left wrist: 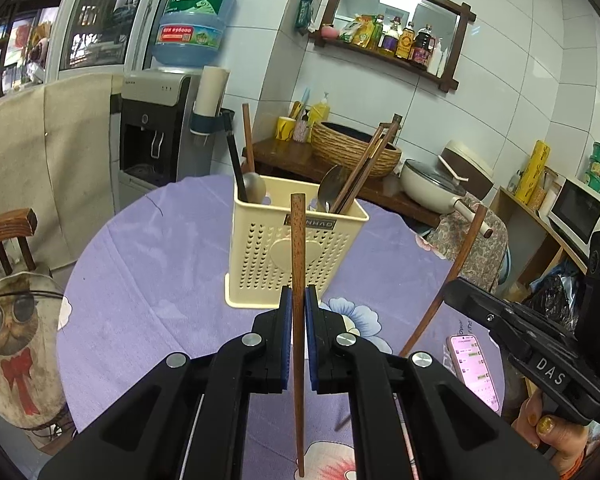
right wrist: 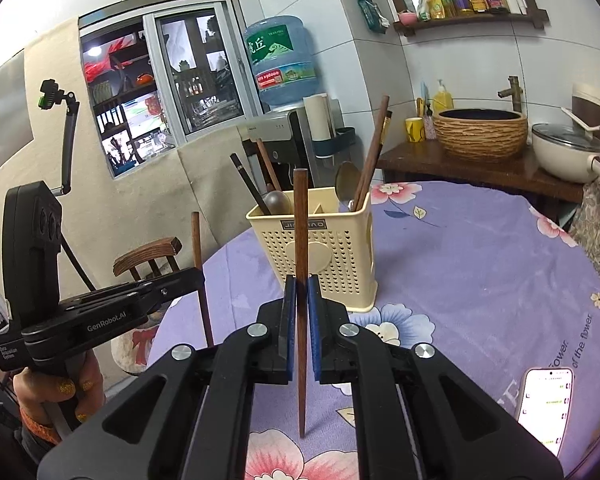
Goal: Organize utensils
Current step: 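Lift both brown chopsticks and carry them above the cream holder, then lower the chopsticks into the holder and open both tools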
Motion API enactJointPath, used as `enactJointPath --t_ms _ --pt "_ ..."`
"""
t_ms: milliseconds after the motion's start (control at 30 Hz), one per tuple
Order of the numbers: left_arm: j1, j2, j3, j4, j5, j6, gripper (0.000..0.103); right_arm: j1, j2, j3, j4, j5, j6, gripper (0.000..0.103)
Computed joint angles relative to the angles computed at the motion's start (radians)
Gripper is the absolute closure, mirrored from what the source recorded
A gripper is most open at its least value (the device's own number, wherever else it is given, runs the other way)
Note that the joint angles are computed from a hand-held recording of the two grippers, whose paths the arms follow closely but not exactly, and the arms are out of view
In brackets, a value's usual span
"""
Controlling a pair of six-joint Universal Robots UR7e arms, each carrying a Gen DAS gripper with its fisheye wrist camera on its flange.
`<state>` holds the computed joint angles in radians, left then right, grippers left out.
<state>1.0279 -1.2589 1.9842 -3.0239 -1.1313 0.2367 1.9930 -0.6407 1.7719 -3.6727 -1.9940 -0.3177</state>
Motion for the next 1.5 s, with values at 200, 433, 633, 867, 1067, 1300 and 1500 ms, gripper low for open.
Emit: enactJointPath --t_ms 200,433,633,867,1067,1300,1500 --pt "-0.004 0.003 -0.005 -0.017 0.004 0.020 0.096 0.008 0.001 -0.013 0.001 -0.013 -0.026 0.096" --pt "-0.002 0.003 -0.026 -0.008 -0.006 0.023 0.096 0.011 -0.002 -0.035 0.027 -0.014 -0.038 0.096" --pt "-0.006 0.001 -0.063 0.022 -0.029 0.031 0.096 0.016 -0.012 -0.061 0.071 -0.004 -0.030 0.096" --pt "-0.038 0.028 -0.180 0.055 -0.032 0.061 0.096 0.048 -0.015 -0.191 0.169 -0.006 -0.076 0.096" --pt "-0.072 0.095 -0.344 0.083 0.004 0.073 0.096 0.075 0.017 -0.387 0.274 -0.033 -0.087 0.096" --pt "-0.068 0.206 -0.489 0.053 0.064 0.080 0.096 0.085 0.126 -0.611 0.276 -0.091 -0.168 0.096" --pt "-0.028 0.262 -0.498 0.039 0.084 0.074 0.096 0.042 0.189 -0.665 0.314 -0.108 -0.148 0.096"
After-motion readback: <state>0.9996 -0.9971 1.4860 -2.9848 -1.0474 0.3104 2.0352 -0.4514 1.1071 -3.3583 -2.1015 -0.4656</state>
